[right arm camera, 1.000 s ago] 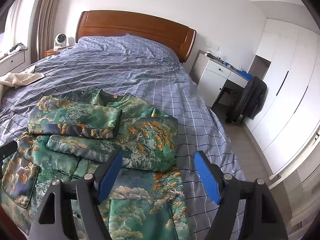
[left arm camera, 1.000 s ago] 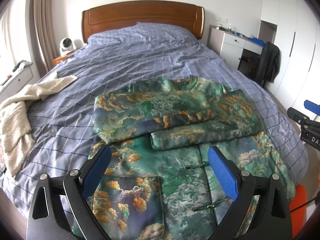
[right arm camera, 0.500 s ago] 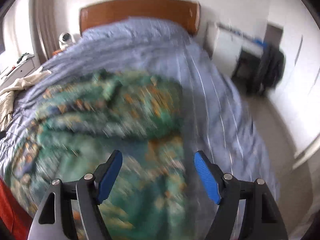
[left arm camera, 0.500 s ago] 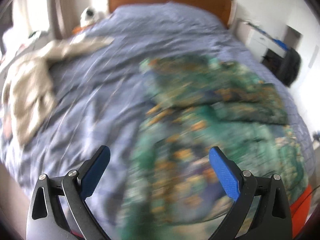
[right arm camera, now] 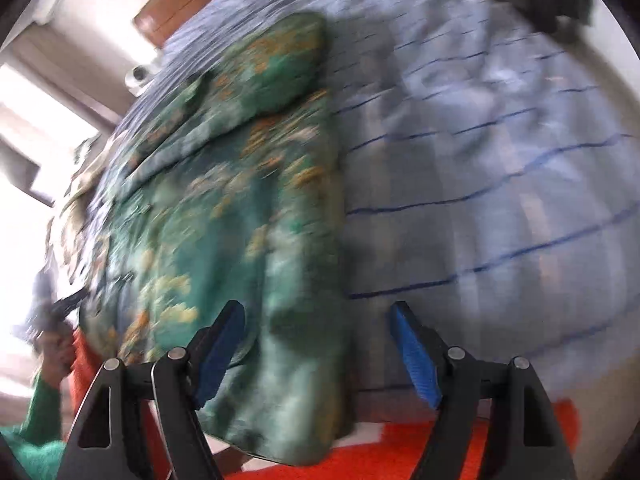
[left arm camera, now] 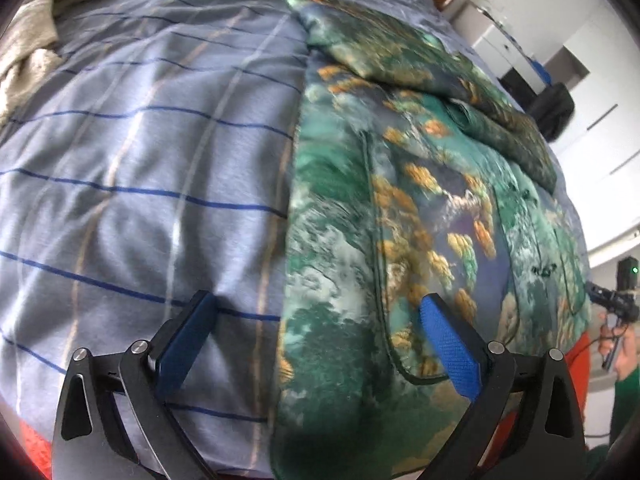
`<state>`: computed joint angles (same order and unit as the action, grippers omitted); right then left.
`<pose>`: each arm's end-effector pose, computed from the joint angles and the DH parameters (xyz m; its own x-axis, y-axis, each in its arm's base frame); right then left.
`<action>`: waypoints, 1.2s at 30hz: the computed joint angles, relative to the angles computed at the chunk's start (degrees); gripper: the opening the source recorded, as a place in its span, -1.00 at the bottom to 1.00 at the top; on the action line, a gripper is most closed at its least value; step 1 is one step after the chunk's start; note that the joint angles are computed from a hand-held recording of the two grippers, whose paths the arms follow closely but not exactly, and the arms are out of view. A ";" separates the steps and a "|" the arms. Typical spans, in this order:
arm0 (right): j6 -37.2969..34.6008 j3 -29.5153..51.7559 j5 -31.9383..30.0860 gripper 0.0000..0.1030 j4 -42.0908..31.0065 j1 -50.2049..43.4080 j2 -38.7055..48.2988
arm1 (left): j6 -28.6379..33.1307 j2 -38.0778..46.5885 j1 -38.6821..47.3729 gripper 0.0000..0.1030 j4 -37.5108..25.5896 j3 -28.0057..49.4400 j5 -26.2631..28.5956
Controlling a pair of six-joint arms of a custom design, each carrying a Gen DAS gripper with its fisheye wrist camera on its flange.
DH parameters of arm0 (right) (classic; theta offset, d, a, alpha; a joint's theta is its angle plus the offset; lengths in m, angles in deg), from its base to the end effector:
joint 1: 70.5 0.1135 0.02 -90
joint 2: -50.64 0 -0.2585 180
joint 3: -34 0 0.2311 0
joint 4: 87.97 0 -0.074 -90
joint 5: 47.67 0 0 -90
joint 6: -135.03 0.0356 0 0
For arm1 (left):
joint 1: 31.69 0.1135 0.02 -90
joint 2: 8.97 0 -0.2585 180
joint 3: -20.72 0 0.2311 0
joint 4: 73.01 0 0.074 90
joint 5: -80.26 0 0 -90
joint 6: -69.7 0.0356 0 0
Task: Fold large clothes
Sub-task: 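Grasp the jacket hem edges with both tools and lift them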
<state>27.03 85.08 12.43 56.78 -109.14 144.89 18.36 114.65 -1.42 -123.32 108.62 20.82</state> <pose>0.1898 -0.1290 0.1105 -0.8709 0.3532 -0.3418 0.2040 0.8924 0.4024 0.3183 0.1648 0.0894 -0.9249 0.0830 -0.3709 0.2230 0.9087 -0.3528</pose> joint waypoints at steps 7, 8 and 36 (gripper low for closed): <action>-3.22 1.14 4.81 0.54 0.13 4.66 2.02 | 4.56 -1.51 -0.21 0.73 -4.66 -0.86 -1.22; -3.13 0.88 5.98 0.54 0.08 5.30 1.11 | 4.60 -2.01 -0.41 0.61 -4.38 -1.60 -1.29; 0.77 8.37 -6.32 -0.68 -18.40 7.87 -11.74 | 2.64 -15.47 1.70 -0.76 -14.86 -3.36 6.44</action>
